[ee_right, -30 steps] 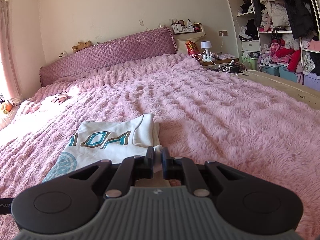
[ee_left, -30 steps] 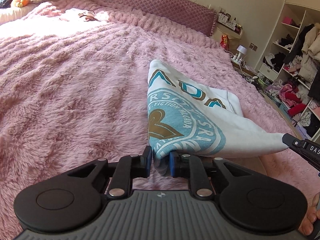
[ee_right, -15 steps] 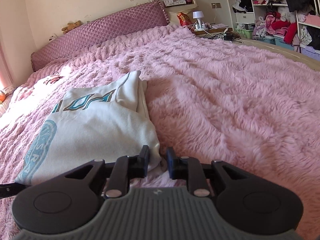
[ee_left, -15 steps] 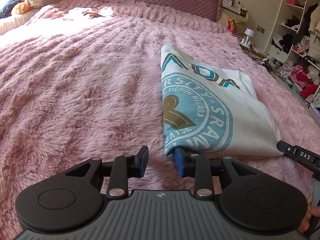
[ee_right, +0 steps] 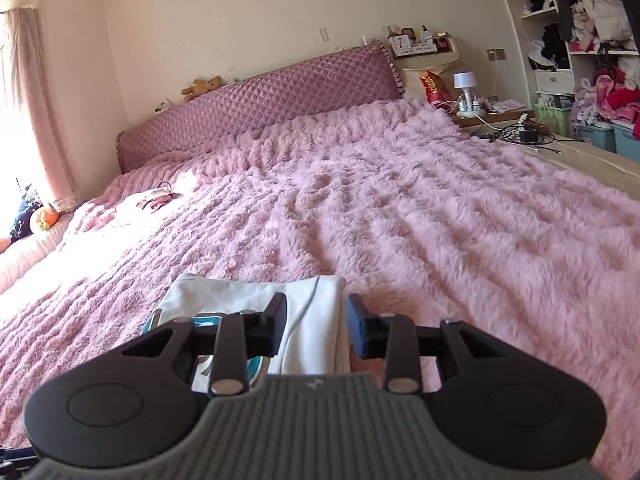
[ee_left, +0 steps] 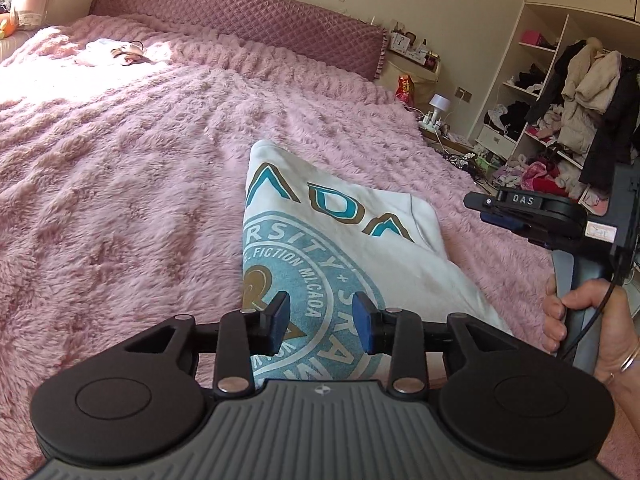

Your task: Fold small clothes

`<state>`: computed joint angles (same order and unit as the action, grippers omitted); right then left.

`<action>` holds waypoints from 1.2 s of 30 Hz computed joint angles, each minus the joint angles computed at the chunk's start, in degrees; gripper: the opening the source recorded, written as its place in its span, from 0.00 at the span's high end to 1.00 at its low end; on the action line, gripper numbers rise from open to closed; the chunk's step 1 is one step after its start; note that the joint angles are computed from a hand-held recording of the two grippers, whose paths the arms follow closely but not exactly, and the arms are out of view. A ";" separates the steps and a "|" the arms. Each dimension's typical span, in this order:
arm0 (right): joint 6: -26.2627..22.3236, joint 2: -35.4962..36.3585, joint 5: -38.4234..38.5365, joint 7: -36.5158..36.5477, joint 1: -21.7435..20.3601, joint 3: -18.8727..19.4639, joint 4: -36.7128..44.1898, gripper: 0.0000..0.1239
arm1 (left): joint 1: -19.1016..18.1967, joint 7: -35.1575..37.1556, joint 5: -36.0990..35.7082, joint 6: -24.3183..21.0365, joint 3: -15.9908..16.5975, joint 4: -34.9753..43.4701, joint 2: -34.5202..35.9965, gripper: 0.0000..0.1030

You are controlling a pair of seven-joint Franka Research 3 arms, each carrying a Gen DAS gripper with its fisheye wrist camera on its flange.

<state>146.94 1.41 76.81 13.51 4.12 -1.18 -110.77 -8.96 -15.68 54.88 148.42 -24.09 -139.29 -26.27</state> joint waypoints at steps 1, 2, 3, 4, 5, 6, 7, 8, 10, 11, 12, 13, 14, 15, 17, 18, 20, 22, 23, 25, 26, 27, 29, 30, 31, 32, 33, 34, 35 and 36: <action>1.23 2.38 -2.26 1.12 0.60 0.51 2.55 0.76 | -0.07 0.22 -0.53 0.32 0.34 0.04 0.80 0.60; 2.56 4.78 -5.06 3.11 1.11 1.05 5.05 0.76 | 0.01 -0.33 -0.62 1.07 0.55 -0.23 1.19 0.60; 3.29 7.14 -8.31 6.18 1.45 1.47 7.45 0.76 | 0.13 -0.88 -0.54 1.42 0.52 -0.42 1.42 0.59; 3.89 9.58 -12.99 10.81 1.88 1.71 9.91 0.76 | 0.26 -1.52 -0.17 1.73 0.40 -0.85 1.40 0.56; 5.11 11.56 -17.35 15.23 2.40 1.92 11.67 0.76 | 0.29 -1.73 0.17 1.95 0.35 -1.09 1.30 0.54; 5.60 12.99 -20.33 18.13 2.58 2.12 12.96 0.75 | 0.40 -1.74 0.71 2.33 0.30 -1.14 1.54 0.52; 4.35 14.64 -22.58 20.26 2.34 2.43 14.68 0.80 | 0.38 -1.60 0.97 2.46 0.30 -1.10 1.75 0.49; 2.68 15.87 -24.07 21.59 1.84 2.89 15.94 0.90 | 0.30 -1.36 1.19 2.56 0.28 -0.98 2.01 0.46; 3.63 16.23 -23.00 18.65 0.32 5.12 16.06 0.99 | 0.17 -1.13 1.57 2.58 0.26 -0.82 2.30 0.44; 5.21 15.90 -22.10 16.27 -0.11 6.15 15.61 0.99 | 0.26 -1.57 1.98 2.53 0.11 -0.81 2.28 0.44; 6.79 15.50 -21.33 14.82 -0.30 6.84 15.16 0.99 | 0.36 -2.11 2.50 2.60 -0.01 -0.85 2.24 0.44; 10.00 14.71 -18.34 10.64 -0.65 8.24 14.08 1.00 | 0.46 -2.57 3.10 2.65 -0.14 -0.84 2.30 0.44; 12.46 14.67 -16.49 7.45 -0.63 9.05 13.86 1.00 | 0.39 -2.53 3.26 2.41 -0.11 -0.75 2.51 0.44; 13.99 15.22 -17.46 6.69 0.01 8.94 14.15 1.00 | 0.29 -2.49 3.42 2.50 0.04 -0.72 2.73 0.44; 13.40 17.63 -25.32 13.16 2.06 6.58 15.78 1.00 | 0.04 -2.44 3.41 2.48 0.30 -0.57 3.28 0.44; 12.82 18.67 -28.26 16.84 2.51 5.79 16.31 1.00 | -0.13 -2.34 3.35 2.46 0.45 -0.50 3.37 0.44; 13.31 19.58 -29.22 17.74 1.37 6.88 16.05 1.00 | -0.41 -1.96 3.18 2.82 0.91 -0.58 3.41 0.44; 13.18 19.45 -27.10 15.70 -0.71 8.98 15.71 0.99 | -0.67 -1.14 2.61 3.06 1.38 -0.70 3.45 0.44; 12.02 19.04 -25.60 14.97 -1.80 9.73 15.82 0.97 | -0.69 -0.85 2.45 3.19 1.50 -0.79 3.40 0.44; 9.41 16.42 -20.39 12.86 -4.21 10.82 14.47 0.89 | -0.58 -0.60 2.34 4.12 1.84 -1.19 3.04 0.43; 7.47 14.81 -17.65 11.19 -5.14 10.82 13.51 0.88 | -0.42 -0.93 2.32 4.80 1.95 -1.55 2.51 0.43; 3.92 11.93 -14.29 8.90 -6.62 10.46 11.50 0.88 | -0.12 -1.62 2.42 5.25 1.80 -1.85 1.98 0.43; -2.29 6.62 -10.54 5.89 -8.19 8.58 7.13 0.85 | 0.75 -3.75 3.19 4.89 0.65 -2.25 0.42 0.43; -6.51 3.20 -9.09 4.25 -9.03 7.24 3.91 0.85 | 0.77 -3.76 2.93 3.78 0.14 -2.11 0.03 0.43; -10.23 0.34 -8.20 3.00 -9.51 5.79 1.04 0.83 | 1.07 -4.60 3.66 3.84 -0.31 -2.24 -0.52 0.43; -13.05 -1.71 -8.25 2.38 -9.55 4.47 -1.08 0.83 | 1.18 -4.93 4.08 4.27 -0.41 -2.30 -0.76 0.43; -15.57 -4.54 -8.44 1.68 -9.52 3.12 -4.23 0.83 | 1.01 -4.57 3.82 4.16 -0.42 -2.18 -0.78 0.43; -17.57 -6.71 -9.09 1.52 -9.31 1.91 -6.72 0.83 | 0.54 -3.36 2.98 3.44 -0.39 -1.74 -0.56 0.43; -19.25 -8.63 -9.89 1.27 -9.01 0.79 -9.05 0.83 | 0.31 -2.71 2.50 2.91 -0.45 -1.47 -0.47 0.43; -19.88 -9.89 -10.39 1.07 -8.52 -0.08 -10.64 0.83 | 0.12 -2.44 2.18 2.49 -0.61 -1.23 -0.49 0.43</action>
<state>127.06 -8.48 66.42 14.58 -4.40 -1.27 -121.41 -8.83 -18.12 57.06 150.91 -24.70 -140.51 -26.76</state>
